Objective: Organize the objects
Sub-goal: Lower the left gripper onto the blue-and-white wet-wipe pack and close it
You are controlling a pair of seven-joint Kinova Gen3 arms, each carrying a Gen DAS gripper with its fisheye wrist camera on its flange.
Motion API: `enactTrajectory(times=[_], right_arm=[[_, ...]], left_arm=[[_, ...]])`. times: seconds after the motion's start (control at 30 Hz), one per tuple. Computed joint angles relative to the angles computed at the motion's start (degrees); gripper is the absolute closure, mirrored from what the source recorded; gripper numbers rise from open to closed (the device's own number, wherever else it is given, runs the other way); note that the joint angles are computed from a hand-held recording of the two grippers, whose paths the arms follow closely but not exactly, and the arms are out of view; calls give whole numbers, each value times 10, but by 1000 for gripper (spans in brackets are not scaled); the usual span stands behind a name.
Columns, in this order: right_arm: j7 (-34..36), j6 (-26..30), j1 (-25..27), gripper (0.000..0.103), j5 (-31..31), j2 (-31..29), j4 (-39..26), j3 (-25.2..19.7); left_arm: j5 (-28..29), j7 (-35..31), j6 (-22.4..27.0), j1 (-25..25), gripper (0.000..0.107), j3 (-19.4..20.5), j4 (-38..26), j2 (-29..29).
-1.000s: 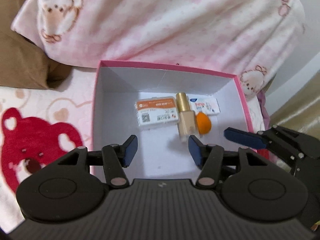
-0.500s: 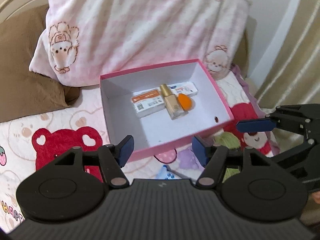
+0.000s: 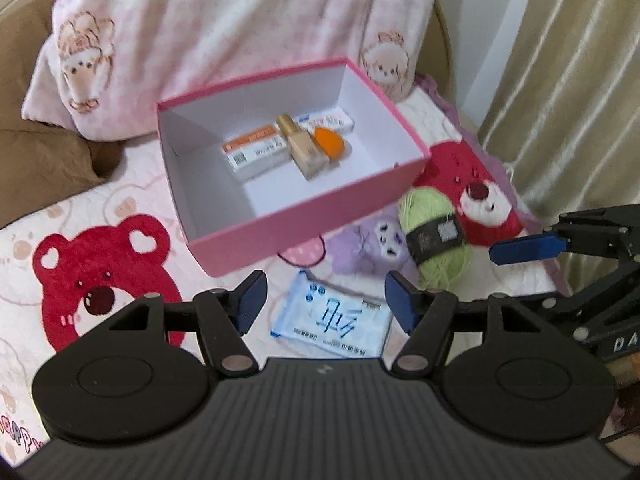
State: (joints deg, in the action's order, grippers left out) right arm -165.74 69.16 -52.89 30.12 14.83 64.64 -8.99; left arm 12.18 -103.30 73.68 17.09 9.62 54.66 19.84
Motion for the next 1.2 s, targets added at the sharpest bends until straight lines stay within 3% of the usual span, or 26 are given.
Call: enactTrajectory(times=[0.23, 0.5, 0.63, 0.77, 0.9, 1.03, 1.2], right_arm=[[-70, -77, 28, 30, -44, 3, 75, 0], [-137, -176, 50, 30, -98, 23, 153, 9], [-161, -201, 42, 30, -85, 29, 171, 18], [-192, -215, 30, 30, -63, 41, 181, 29], [-200, -209, 13, 30, -42, 60, 173, 35], [-226, -246, 2, 36, -15, 52, 198, 46], [-218, -210, -1, 55, -6, 62, 181, 44]], left_arm=[[24, -16, -35, -20, 43, 1, 56, 10], [76, -67, -114, -55, 46, 11, 143, 14], [95, -92, -142, -64, 46, 16, 177, 21], [77, -61, -126, -48, 47, 8, 166, 44], [73, -67, -170, -44, 48, 13, 196, 43], [93, -92, -213, -54, 48, 25, 217, 51], [117, -116, -229, -67, 62, 39, 226, 67]])
